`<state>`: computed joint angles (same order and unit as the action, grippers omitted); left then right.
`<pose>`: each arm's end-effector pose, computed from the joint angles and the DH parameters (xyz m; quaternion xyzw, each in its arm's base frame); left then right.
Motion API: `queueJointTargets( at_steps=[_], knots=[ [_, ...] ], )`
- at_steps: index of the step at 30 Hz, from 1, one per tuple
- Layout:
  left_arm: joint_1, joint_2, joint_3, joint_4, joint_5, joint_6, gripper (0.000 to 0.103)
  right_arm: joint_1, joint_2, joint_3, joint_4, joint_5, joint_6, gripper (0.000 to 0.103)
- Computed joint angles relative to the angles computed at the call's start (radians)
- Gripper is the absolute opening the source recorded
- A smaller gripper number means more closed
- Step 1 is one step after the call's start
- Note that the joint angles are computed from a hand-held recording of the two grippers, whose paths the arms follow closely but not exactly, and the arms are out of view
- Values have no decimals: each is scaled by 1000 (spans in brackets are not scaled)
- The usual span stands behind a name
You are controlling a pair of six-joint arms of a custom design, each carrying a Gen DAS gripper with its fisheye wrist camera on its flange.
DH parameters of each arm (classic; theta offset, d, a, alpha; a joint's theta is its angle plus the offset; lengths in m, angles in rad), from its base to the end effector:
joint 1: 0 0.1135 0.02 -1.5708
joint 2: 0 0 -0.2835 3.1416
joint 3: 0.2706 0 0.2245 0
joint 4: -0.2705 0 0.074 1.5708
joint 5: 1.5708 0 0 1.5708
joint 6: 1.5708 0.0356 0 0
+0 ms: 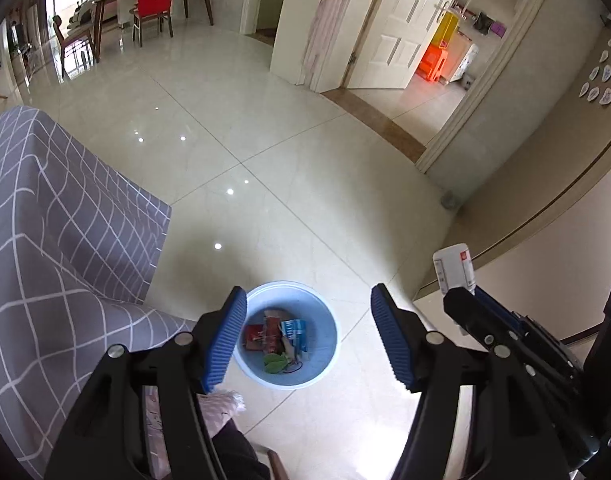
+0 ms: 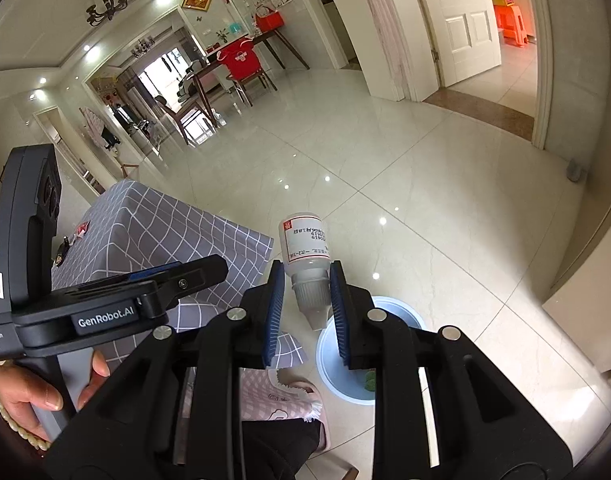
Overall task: Collect trash
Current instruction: 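Carry both items over the blue bucket and open both tools to drop them, then grasp the red snack packet with the right tool while the left tool grasps the green-and-white packet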
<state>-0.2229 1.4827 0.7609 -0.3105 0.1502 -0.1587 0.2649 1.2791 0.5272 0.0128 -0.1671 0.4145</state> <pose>0.2457 -0.0611 0.2043 0.0508 0.9601 -0.1213 0.2468 0.2090 0.0628 0.2076 0.0345 0.9115 0.2061 0.3542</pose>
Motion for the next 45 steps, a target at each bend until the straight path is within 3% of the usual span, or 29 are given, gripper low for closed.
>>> queueJointTargets(
  at_steps=[16, 19, 35, 45],
  knots=[
    [34, -58, 13, -45, -42, 33, 67, 5, 37, -4, 37, -18, 1, 25],
    [33, -66, 15, -50, -48, 33, 69, -11, 45, -8, 46, -25, 11, 58],
    [94, -140, 24, -99, -30, 97, 71, 64, 13, 43, -23, 48, 41, 58],
    [340, -240, 47, -191, 91, 257, 73, 241, 46, 172, -91, 167, 82, 58]
  ],
)
